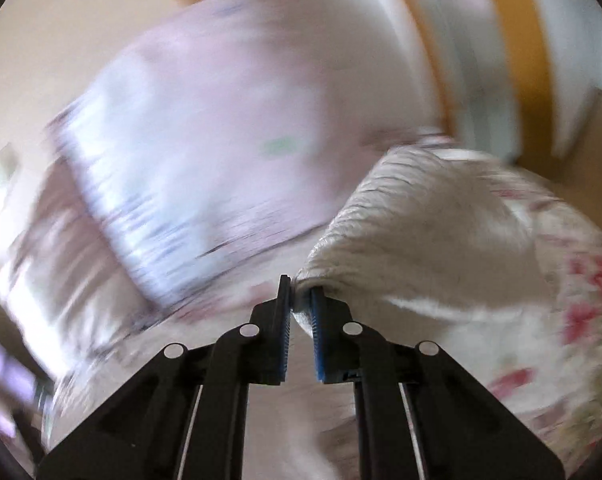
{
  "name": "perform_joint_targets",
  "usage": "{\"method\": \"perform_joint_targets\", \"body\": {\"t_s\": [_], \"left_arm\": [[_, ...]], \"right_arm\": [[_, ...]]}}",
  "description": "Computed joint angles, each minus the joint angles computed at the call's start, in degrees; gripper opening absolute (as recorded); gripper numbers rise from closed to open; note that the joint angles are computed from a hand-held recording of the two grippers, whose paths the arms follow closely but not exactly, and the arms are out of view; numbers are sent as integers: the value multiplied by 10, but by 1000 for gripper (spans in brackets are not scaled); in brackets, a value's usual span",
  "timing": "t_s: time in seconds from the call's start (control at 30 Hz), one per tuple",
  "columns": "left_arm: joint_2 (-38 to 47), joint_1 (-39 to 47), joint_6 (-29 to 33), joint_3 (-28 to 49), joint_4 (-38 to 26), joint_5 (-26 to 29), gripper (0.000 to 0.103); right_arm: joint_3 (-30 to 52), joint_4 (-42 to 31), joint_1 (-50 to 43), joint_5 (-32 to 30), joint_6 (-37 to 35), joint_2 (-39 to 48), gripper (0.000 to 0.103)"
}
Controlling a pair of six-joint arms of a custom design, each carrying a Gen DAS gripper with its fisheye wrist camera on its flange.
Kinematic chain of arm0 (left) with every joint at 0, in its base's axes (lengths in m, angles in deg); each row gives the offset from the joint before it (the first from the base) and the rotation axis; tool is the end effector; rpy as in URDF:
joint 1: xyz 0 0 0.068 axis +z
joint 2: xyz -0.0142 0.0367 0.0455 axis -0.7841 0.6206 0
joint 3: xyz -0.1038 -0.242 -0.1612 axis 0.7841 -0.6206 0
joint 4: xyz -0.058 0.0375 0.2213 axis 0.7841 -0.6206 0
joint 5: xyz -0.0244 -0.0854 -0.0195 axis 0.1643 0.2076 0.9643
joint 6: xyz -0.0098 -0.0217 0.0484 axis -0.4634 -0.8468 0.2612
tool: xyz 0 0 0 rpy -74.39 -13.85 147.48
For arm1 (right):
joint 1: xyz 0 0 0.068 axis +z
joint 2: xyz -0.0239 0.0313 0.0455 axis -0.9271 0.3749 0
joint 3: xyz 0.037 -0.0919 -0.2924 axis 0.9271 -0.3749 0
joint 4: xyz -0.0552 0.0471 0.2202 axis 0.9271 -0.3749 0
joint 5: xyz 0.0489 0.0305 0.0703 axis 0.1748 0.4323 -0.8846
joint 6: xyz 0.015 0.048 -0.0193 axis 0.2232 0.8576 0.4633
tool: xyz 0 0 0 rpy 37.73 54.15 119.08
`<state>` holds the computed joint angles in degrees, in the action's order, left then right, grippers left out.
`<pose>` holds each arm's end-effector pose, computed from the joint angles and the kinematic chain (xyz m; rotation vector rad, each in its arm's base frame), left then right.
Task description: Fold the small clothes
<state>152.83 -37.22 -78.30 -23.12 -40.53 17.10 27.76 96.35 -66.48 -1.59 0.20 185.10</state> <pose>0.2558 0.0494 0.0695 -0.1096 2.3969 -0.4543 0.2719 0.0123 0.1266 0.4077 2.1388 0.4451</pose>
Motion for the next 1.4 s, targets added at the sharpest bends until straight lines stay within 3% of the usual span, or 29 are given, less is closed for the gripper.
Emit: {"method": "perform_joint_targets", "body": {"t_s": [0.13,0.3,0.33,0.4,0.43,0.47,0.53,0.67,0.7,0.77,0.83,0.9,1.07,1.13,1.27,1.4], "left_arm": [[24,10,-11,-24,86,42,101],[34,8,-5,-29,111,49,101],[37,11,-5,-26,108,56,101],[42,15,-8,-15,93,64,101],[47,19,-8,-7,82,69,101],[50,22,-8,-2,74,74,101],[58,31,-15,12,55,88,101],[67,49,-25,25,39,112,101],[69,51,-26,26,39,117,101],[71,55,-26,27,39,124,101],[72,60,-26,29,39,132,101],[74,67,-27,30,39,142,101],[81,90,-42,52,15,181,101],[83,97,-45,60,3,195,101],[88,110,-42,64,1,228,101],[93,117,-49,65,9,244,101]], "right_arm": [[21,7,134,-2,-6,58,10],[93,-78,218,18,6,145,12],[89,-75,213,8,18,146,16],[79,-48,188,-43,45,148,38],[63,-22,170,-70,71,147,59],[54,-9,155,-75,91,142,67],[40,22,134,-77,124,142,67],[51,-5,86,-64,170,137,62],[57,-14,81,-54,178,138,58],[78,-43,75,-32,186,140,34],[96,-78,89,18,179,130,18],[109,-112,122,85,148,105,14],[150,-130,248,166,42,66,14],[208,-190,305,141,-24,86,14],[312,-313,373,65,-70,162,46],[271,-271,383,56,-42,165,49]]}}
